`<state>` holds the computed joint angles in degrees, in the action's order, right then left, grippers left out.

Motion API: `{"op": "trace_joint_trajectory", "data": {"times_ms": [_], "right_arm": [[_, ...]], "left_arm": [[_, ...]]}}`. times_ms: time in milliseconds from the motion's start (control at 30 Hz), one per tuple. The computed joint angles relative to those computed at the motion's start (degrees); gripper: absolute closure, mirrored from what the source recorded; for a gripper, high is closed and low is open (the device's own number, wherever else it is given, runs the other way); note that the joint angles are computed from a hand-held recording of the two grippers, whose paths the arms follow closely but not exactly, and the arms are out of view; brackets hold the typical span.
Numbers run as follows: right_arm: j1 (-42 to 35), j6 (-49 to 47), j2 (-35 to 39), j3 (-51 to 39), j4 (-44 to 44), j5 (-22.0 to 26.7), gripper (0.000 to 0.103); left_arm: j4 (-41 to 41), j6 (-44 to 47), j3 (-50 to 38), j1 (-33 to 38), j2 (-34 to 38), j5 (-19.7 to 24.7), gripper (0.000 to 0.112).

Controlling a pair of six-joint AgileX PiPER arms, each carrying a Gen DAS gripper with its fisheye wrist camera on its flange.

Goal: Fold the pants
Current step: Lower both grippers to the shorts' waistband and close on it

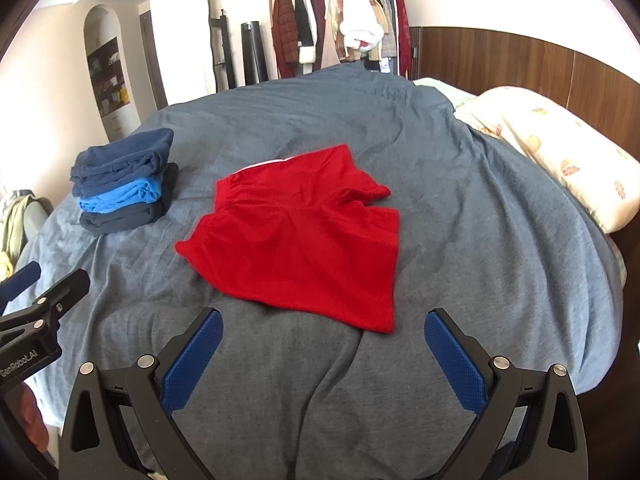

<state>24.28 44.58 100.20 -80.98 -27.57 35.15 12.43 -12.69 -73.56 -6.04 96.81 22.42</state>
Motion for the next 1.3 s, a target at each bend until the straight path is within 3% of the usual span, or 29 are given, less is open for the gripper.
{"op": "trace_joint_trajectory", "data": {"times_ms": [133, 367, 600, 933, 1067, 1300], "right_arm": [[-0.7, 1.9, 1.8, -0.5, 0.1, -0.6, 0.001], [-2.6, 4.3, 6.3, -3.2, 0.1, -0.7, 0.001], [-5.4, 4.6, 11.5, -6.6, 4.1, -0.9, 0.010], [-7.9, 2.4, 17.5, -10.7, 10.4, -0.3, 0.026], [-8.9, 0.7, 19.2, -11.9, 13.4, 0.4, 0.033], [-9.8, -1.0, 20.6, -12.4, 15.8, 0.3, 0.038]], "left_arm": [[1.1, -0.2, -2.2, 0.4, 3.4, -0.8, 0.015], [-5.0, 6.5, -9.8, 1.8, 11.8, -0.2, 0.028], [-14.8, 16.4, -19.6, 3.4, 21.1, 4.0, 0.046], [-18.7, 21.5, -31.8, 3.7, 30.9, 9.2, 0.057], [-18.5, 21.0, -38.8, 3.5, 35.5, 13.4, 0.065], [-17.5, 20.0, -45.5, 2.7, 40.3, 17.2, 0.070]]}}
